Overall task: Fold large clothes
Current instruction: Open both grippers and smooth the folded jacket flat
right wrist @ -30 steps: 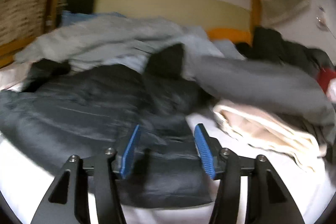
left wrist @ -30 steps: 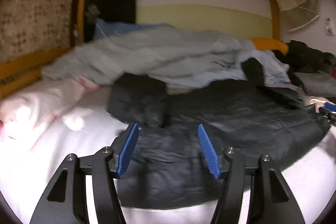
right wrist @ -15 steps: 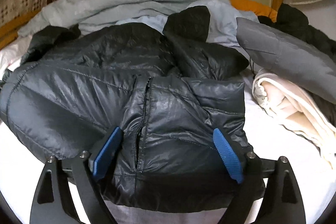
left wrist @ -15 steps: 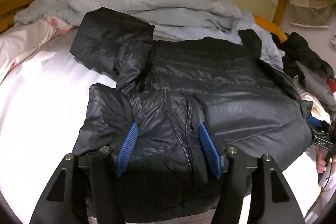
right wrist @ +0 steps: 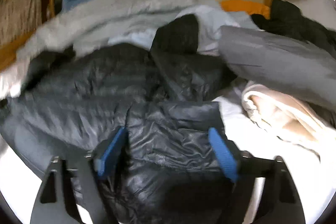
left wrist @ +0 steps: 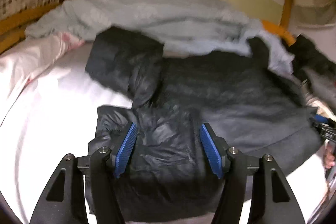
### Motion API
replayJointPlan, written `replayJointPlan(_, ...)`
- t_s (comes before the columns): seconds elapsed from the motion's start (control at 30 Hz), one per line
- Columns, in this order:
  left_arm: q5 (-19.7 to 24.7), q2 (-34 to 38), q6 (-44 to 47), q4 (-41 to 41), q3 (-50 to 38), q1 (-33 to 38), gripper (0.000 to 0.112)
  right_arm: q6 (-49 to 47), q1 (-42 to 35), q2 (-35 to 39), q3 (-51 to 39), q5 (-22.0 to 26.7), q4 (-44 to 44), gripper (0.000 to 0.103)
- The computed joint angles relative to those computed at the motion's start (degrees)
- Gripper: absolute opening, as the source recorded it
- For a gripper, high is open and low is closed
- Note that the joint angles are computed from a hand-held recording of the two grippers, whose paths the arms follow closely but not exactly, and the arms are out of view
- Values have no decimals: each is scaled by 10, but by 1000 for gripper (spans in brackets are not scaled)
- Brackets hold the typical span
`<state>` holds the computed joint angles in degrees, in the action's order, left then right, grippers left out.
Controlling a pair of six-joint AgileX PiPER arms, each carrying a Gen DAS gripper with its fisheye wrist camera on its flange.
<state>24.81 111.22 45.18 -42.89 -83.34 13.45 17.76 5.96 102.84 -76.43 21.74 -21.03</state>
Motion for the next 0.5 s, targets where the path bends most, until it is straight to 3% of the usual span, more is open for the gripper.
replayJointPlan(0.07,43,43,-45,46,-52,3,65,-20,-5,17,-13,9,34,80)
replayJointPlan(0.13,51,55,-27,18,-61,10,67,-109,-31,26,-31,24,142,80)
replayJointPlan(0.2,55,64,-51,40,-70,7,69,-170,-51,36,-40,37,225,85)
replayJointPlan(0.27,78,85,-120,108,-105,-4,71,-168,-53,41,-47,45,228,88)
replayJointPlan(0.33,77,86,-127,114,-105,-6,71,-145,-45,46,-54,55,196,88)
replayJointPlan(0.43,67,76,-85,73,-84,2,70,-129,-40,49,-57,60,176,88)
replayJointPlan(0.5,38,53,-30,15,-47,8,69,-139,-45,35,-38,38,192,88)
